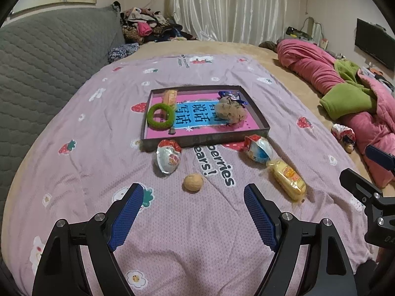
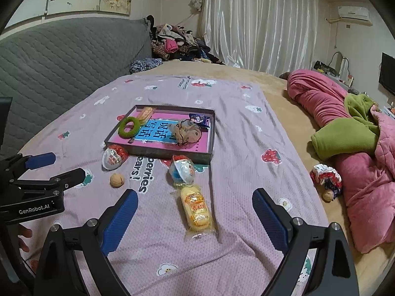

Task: Organize objects
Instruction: 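Pull both tools back from the tray toward the walnut and rice cake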

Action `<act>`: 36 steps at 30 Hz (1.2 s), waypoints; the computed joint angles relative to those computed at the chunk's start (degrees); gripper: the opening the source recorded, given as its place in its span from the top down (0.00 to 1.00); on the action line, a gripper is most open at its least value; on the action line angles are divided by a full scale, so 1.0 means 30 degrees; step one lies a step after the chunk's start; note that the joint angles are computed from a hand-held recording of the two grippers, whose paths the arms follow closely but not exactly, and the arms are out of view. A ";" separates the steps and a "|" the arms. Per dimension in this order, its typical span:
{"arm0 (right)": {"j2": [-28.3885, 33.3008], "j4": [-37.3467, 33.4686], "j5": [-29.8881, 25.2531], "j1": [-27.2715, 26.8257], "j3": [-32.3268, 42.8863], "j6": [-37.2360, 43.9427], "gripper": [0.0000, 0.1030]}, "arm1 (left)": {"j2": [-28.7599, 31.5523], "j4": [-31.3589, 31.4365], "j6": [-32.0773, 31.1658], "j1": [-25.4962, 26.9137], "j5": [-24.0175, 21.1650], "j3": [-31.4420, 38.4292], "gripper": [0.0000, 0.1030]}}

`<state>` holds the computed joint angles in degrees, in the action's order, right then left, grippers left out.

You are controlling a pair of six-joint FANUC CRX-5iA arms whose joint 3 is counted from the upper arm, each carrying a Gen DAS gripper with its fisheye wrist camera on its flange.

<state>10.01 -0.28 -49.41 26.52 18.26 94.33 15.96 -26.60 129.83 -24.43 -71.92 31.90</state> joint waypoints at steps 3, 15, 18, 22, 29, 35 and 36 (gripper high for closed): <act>-0.0002 0.0044 0.0022 0.0016 -0.0115 0.0059 0.09 | 0.0008 0.0082 0.0033 0.0017 0.0054 -0.0198 0.18; 0.0462 -0.0072 -0.0152 -0.0055 -0.0352 0.0028 0.09 | 0.0173 0.0757 -0.0009 0.0353 0.0741 -0.1225 0.18; 0.0614 -0.0146 -0.0162 -0.0104 -0.0331 0.0073 0.09 | 0.0335 0.0895 -0.0126 0.0419 0.0941 -0.1287 0.18; 0.0872 -0.0207 -0.0100 -0.0174 -0.0267 0.0119 0.09 | 0.0532 0.1184 -0.0226 0.0584 0.1390 -0.1443 0.18; 0.1539 -0.0043 -0.0085 -0.0191 -0.0132 0.0100 0.09 | 0.1001 0.1656 -0.0408 0.0970 0.1843 -0.1594 0.18; 0.2249 0.0147 -0.0206 -0.0183 0.0164 0.0062 0.09 | 0.1334 0.2169 -0.0676 0.1364 0.2422 -0.1863 0.18; 0.2335 0.0134 -0.0246 -0.0189 0.0225 0.0087 0.09 | 0.1402 0.2256 -0.0742 0.1428 0.2464 -0.1868 0.18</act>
<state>17.02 0.12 -50.15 25.95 18.93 94.59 20.16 -19.83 127.61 -20.14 -64.53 26.29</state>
